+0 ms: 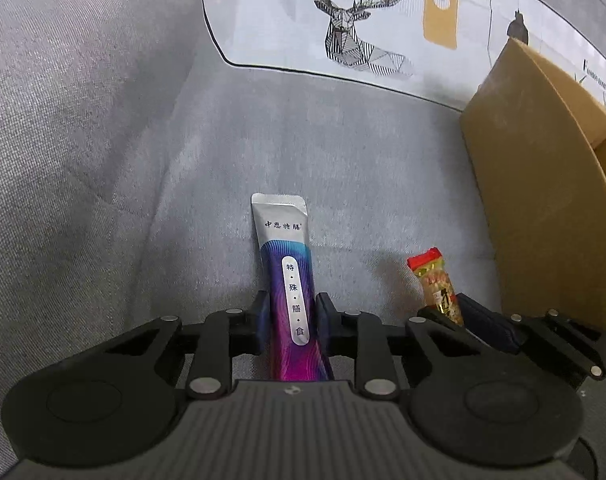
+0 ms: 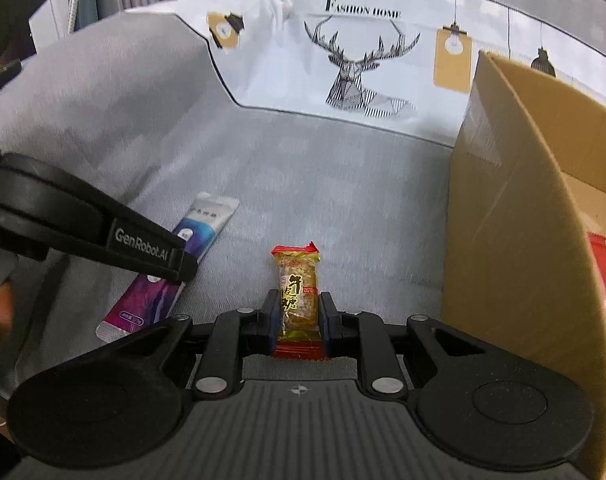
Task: Organize snacks
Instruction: 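Grasp purple-blue tube snack with left tool while right tool grasps gold snack, then lift and carry tube snack with left tool while right tool carries gold snack to box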
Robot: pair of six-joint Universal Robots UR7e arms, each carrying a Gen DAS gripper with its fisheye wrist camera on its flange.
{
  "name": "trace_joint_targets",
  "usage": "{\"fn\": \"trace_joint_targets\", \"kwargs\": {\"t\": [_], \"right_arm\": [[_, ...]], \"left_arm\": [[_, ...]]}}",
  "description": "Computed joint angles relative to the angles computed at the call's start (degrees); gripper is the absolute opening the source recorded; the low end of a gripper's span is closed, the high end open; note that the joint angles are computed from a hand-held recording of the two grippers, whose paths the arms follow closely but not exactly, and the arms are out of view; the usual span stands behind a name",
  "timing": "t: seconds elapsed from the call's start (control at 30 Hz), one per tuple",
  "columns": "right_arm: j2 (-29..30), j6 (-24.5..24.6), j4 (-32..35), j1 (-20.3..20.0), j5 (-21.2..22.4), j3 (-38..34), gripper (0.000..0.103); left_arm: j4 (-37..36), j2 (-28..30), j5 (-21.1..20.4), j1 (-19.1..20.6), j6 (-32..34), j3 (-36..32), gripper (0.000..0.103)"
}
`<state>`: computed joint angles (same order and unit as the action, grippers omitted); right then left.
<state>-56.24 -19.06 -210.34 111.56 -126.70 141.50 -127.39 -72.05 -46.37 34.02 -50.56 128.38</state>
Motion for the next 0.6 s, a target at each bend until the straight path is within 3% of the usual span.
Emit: {"fn": "trace_joint_targets", "kwargs": {"t": [0.6], "right_arm": [[0.1, -6.9, -16.5, 1.3, 4.5, 1.1, 0.021]], "left_arm": [[-10.7, -1.3, 7.9, -3.6, 1.2, 2.8, 0.023]]}}
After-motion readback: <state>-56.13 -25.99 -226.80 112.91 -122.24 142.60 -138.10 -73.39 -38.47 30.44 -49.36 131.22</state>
